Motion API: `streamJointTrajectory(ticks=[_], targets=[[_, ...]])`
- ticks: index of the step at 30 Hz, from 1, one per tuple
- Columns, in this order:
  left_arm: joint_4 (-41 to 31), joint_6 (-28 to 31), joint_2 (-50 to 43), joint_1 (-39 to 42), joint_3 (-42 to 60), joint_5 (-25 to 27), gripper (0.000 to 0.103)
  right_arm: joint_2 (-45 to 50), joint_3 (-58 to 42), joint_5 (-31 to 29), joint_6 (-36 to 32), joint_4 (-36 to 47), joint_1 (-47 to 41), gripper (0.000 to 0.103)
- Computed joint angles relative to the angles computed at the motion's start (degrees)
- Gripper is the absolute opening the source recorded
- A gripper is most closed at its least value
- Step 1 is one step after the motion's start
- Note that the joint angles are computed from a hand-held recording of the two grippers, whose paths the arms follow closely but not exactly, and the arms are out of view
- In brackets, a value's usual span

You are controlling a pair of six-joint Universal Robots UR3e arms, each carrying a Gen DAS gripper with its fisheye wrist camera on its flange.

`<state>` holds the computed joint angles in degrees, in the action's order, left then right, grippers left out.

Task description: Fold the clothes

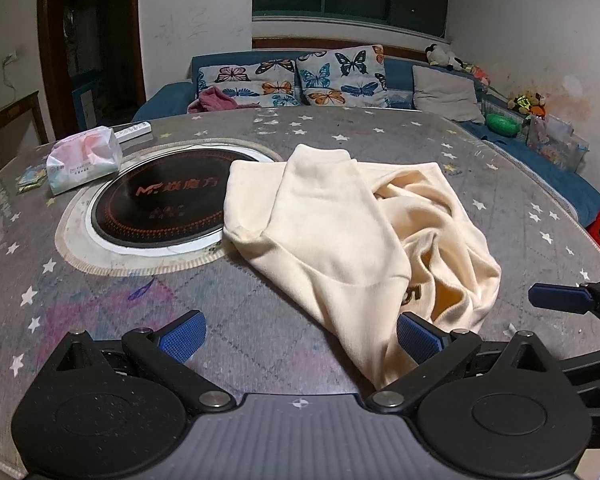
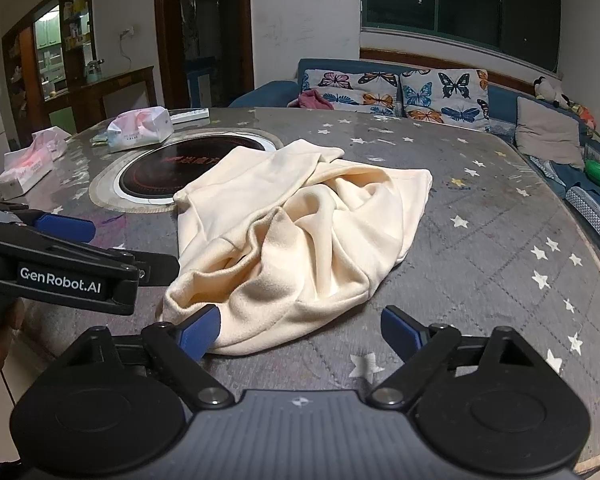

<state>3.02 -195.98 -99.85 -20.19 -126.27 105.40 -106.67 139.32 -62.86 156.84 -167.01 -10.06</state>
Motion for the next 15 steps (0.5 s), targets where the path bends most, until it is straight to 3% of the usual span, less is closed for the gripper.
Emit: streamJointTrajectory(ticks=[15], targets=[[0.6, 6.6, -6.9, 2.9, 11.2, -4.0, 0.102, 6.0, -8.0, 0.2, -0.8, 1.4, -0.3, 0.073]])
